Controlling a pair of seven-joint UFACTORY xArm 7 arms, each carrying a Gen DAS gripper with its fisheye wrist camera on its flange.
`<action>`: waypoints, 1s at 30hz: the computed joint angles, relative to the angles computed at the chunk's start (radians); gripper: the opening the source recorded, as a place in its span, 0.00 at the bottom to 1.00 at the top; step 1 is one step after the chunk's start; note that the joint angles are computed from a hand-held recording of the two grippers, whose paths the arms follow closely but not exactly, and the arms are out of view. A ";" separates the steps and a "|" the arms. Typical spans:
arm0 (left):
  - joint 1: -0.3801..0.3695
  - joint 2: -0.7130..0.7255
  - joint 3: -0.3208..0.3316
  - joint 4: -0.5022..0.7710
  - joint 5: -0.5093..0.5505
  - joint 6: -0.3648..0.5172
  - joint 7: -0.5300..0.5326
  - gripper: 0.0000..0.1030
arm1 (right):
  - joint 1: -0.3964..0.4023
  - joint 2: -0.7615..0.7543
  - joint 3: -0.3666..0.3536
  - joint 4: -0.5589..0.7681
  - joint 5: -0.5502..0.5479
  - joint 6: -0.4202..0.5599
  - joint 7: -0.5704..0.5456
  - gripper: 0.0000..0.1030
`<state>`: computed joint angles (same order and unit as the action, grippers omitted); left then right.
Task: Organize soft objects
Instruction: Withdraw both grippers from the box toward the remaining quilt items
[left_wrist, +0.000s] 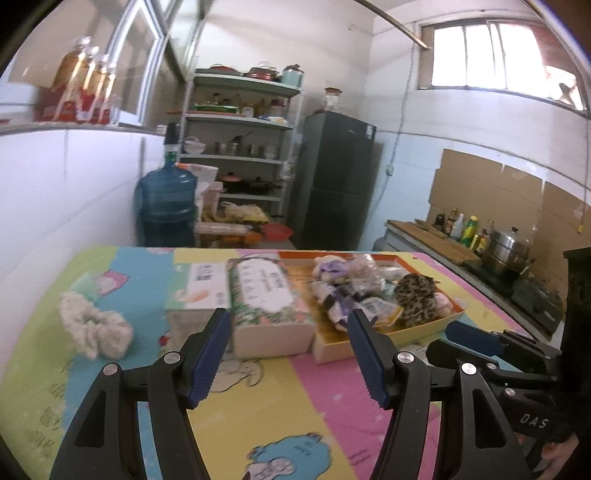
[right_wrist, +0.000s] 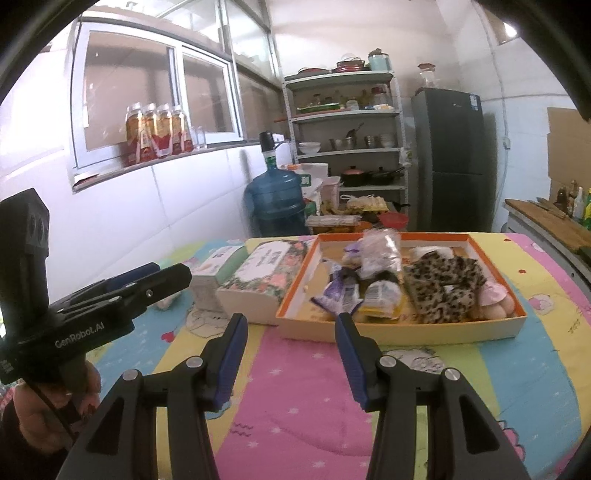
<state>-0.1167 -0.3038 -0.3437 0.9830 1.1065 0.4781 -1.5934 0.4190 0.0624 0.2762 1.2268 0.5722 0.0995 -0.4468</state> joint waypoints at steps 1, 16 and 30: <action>-0.001 -0.011 0.005 -0.012 -0.007 0.000 0.000 0.65 | 0.003 0.002 0.002 0.001 -0.003 0.001 0.003 0.48; 0.114 -0.251 -0.042 -0.237 -0.120 -0.003 0.000 0.65 | 0.055 0.080 0.040 0.069 -0.176 0.043 0.128 0.48; 0.236 -0.517 -0.054 -0.463 -0.330 0.013 0.139 0.65 | 0.104 0.240 0.101 0.269 -0.241 0.171 0.114 0.48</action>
